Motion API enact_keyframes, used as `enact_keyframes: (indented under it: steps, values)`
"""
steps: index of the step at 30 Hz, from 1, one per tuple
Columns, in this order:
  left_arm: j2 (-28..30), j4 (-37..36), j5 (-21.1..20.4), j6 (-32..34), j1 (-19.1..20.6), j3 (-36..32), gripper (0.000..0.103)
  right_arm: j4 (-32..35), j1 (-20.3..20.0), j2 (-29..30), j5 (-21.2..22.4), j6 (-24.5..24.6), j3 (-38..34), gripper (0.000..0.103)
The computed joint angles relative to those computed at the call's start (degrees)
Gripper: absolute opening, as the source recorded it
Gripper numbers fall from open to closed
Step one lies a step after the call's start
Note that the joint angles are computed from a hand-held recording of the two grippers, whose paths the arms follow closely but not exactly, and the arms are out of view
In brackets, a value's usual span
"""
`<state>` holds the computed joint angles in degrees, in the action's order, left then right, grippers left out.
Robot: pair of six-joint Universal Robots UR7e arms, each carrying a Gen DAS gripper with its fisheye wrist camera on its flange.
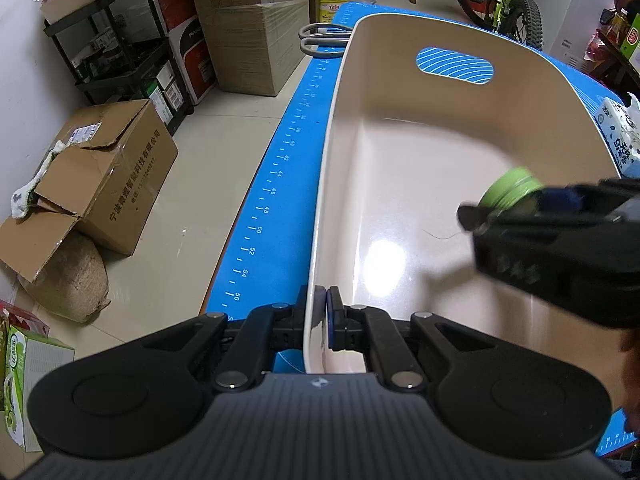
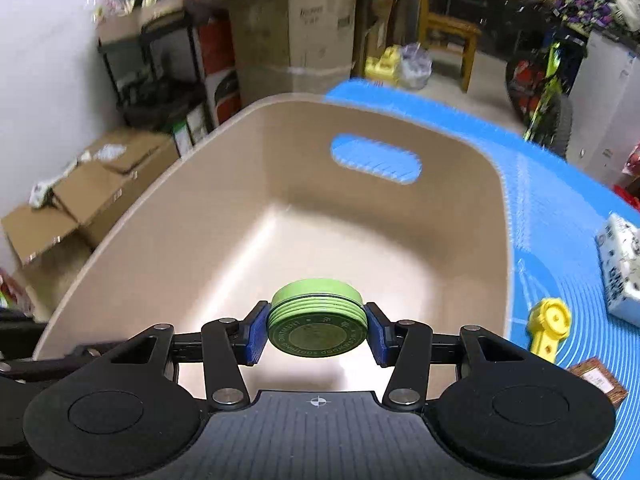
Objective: Organize rigid objects
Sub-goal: 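Lift the green round tin with the right gripper and drop it into the basket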
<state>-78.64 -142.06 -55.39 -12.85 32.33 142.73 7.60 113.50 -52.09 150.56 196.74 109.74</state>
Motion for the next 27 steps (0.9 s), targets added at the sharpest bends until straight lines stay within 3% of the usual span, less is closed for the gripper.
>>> enact_keyframes:
  steps: [8, 11, 16, 22, 24, 27]
  values:
    - [0.14, -0.23, -0.24, 0.22, 0.23, -0.11, 0.009, 8.36, -1.81, 2.29, -2.44, 6.3, -3.17, 0.054]
    - [0.24, -0.31, -0.12, 0.22, 0.19, -0.05, 0.009, 9.5, -1.91, 2.28, -2.66, 7.41, -3.22, 0.06]
    - [0.32, -0.51, -0.17, 0.2, 0.25, -0.05, 0.009, 6.12, -1.36, 0.72, -1.91, 6.18, -1.5, 0.074]
    - [0.02, 0.09, -0.17, -0.11, 0.1, -0.13, 0.009, -0.14, 1.43, -3.34, -1.28, 2.29, 2.11, 0.077]
    - [-0.17, 0.19, -0.19, -0.21, 0.07, -0.05, 0.009, -1.24, 3.4, -4.31, 1.46, 2.68, 2.97, 0.086]
    - [-0.32, 0.25, -0.2, -0.24, 0.07, 0.0, 0.009, -2.97, 5.82, -6.65, 4.07, 2.8, 4.73, 0.088]
